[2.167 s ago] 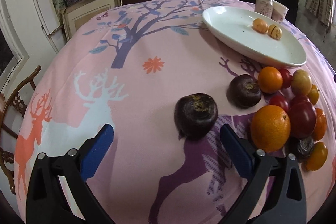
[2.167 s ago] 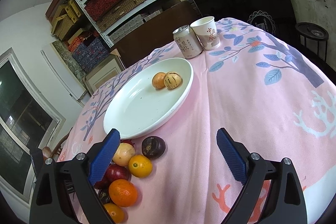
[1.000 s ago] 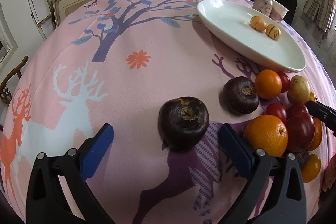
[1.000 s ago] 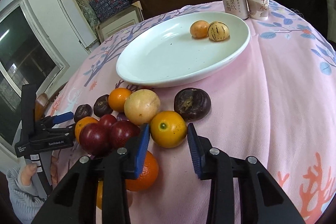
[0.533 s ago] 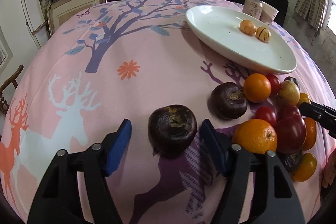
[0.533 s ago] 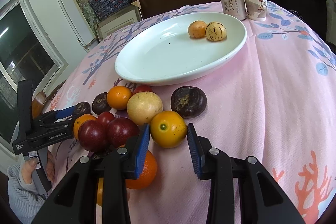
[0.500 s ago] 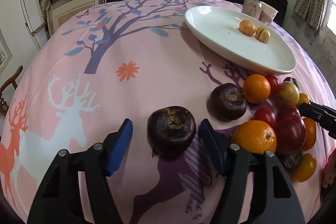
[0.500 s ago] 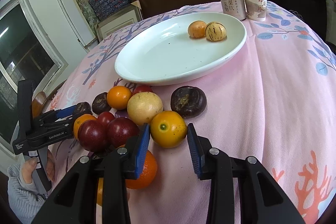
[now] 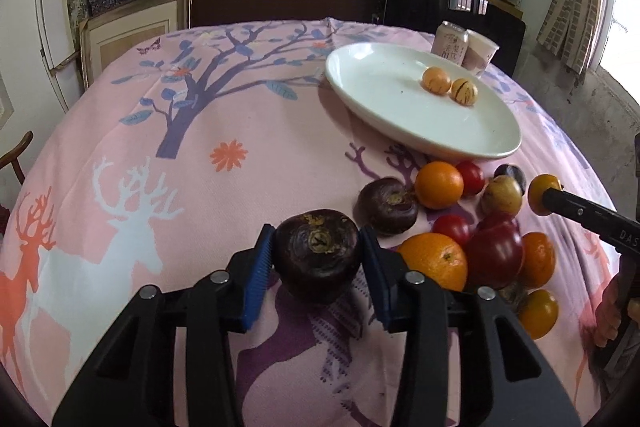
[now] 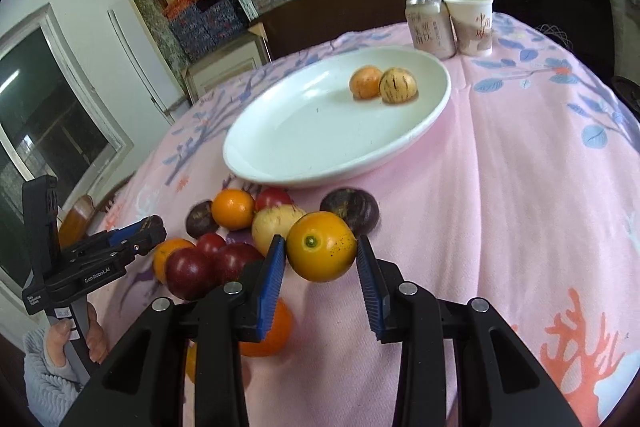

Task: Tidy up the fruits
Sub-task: 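Grasp a dark purple fruit with the left tool while the right tool grasps a small orange, then carry both fruits over the plate and release them onto it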

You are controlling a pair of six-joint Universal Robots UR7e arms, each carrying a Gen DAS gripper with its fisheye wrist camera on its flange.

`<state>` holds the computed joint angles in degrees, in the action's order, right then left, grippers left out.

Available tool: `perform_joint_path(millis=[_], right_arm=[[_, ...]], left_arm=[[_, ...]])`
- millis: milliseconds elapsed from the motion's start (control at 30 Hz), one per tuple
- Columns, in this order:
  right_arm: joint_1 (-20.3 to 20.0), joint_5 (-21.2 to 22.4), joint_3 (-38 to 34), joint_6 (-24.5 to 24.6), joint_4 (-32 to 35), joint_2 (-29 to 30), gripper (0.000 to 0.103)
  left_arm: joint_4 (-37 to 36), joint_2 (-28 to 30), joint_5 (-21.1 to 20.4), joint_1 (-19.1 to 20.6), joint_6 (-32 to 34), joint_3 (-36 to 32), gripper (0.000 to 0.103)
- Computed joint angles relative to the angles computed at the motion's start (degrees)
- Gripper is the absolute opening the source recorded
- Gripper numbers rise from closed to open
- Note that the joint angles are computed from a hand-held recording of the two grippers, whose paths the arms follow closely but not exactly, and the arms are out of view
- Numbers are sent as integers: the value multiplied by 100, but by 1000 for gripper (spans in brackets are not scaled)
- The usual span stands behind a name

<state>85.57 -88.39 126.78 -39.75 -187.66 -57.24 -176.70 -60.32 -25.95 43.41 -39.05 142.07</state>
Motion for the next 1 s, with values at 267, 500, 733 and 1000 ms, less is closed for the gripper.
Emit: perform_joint_path(millis=[267, 500, 733, 1000], right_arm=[[412, -214, -404, -38, -282, 122, 37], [503, -273, -1284, 290, -249, 828, 39], [288, 36, -1305, 569, -139, 738, 60], [85, 144, -856, 721, -448, 457, 70]], left_arm=[[-467, 533, -196, 157, 1664, -1310, 43], [-1044, 1440, -242, 572, 2848, -2462, 75], [-1153, 1379, -468, 764, 2811, -2351, 94], [-758, 768, -199, 602, 1711, -1499, 98]])
